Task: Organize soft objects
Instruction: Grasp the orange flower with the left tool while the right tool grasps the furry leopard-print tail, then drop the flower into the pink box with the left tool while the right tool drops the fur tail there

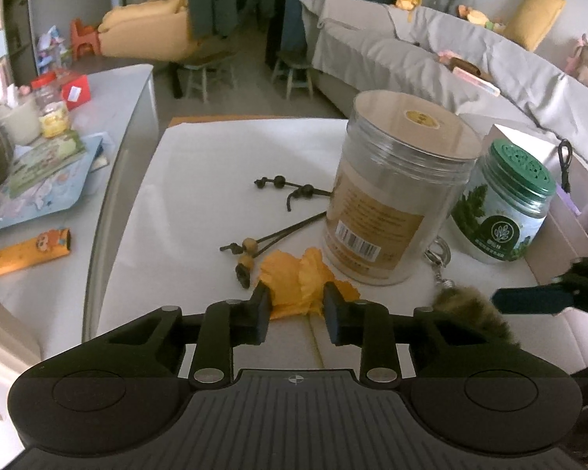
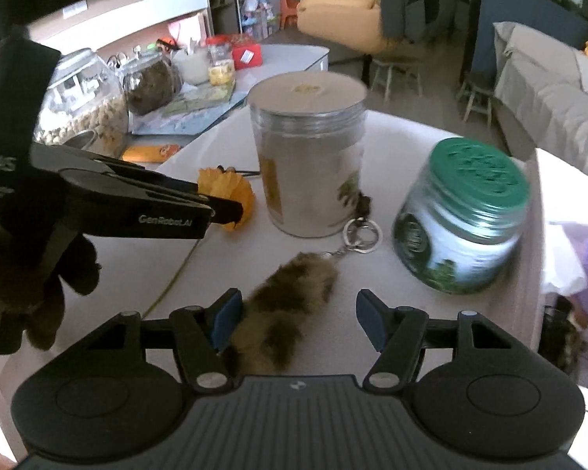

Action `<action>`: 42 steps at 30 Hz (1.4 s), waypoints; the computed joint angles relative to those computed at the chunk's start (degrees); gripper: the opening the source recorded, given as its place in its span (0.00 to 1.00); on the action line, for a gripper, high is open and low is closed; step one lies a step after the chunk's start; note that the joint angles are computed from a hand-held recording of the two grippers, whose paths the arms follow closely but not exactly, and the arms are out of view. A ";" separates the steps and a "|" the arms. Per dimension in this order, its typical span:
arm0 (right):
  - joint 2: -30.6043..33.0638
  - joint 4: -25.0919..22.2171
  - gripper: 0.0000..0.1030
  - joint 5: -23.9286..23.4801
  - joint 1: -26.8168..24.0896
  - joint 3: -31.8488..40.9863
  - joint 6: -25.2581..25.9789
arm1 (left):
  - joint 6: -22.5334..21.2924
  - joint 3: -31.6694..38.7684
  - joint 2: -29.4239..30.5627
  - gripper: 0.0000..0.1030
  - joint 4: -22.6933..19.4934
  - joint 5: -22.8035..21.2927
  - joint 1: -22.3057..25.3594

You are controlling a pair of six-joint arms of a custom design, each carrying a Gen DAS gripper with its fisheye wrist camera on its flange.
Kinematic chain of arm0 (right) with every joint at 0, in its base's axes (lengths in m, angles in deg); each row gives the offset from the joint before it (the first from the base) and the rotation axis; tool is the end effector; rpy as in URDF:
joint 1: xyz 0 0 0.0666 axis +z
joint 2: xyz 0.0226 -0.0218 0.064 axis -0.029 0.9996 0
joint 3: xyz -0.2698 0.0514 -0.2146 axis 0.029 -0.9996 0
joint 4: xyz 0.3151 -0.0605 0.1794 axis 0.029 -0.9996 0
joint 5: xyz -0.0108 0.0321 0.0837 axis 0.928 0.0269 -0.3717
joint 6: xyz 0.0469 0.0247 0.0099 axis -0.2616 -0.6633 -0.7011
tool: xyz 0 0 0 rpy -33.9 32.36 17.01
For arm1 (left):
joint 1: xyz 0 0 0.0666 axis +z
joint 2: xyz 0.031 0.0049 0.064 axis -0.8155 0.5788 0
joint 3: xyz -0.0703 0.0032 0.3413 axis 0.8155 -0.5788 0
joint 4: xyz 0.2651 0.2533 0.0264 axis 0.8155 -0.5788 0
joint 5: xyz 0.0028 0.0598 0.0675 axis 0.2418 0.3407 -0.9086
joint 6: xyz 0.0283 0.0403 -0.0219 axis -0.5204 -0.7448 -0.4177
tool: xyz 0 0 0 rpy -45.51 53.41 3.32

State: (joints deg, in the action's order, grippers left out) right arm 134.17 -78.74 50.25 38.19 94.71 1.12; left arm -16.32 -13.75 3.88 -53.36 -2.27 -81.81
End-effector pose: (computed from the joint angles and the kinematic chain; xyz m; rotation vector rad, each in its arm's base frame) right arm 0.3730 0.3033 0.3281 -0.4318 2.4046 0.2414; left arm 0.3863 -0.1970 0.3105 0.3063 2.3744 -0.2649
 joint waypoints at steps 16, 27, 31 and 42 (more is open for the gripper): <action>-1.21 -9.10 0.12 -1.85 -6.01 12.55 1.51 | -2.41 2.50 -4.52 0.21 8.62 10.60 8.22; -6.86 -11.96 0.12 11.57 -7.07 30.62 11.54 | -4.63 24.86 -0.50 0.21 6.85 15.02 2.86; -10.88 -12.50 0.13 18.88 -6.35 31.73 16.67 | -3.75 29.55 2.40 0.21 7.21 17.86 -2.18; -18.65 -13.18 0.13 10.34 -15.79 20.89 11.00 | 5.65 36.36 20.87 0.22 8.90 23.09 -11.94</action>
State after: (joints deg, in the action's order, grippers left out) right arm 115.52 -91.92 60.59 22.40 115.60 12.12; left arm -10.67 22.61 24.75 -44.47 20.82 -93.75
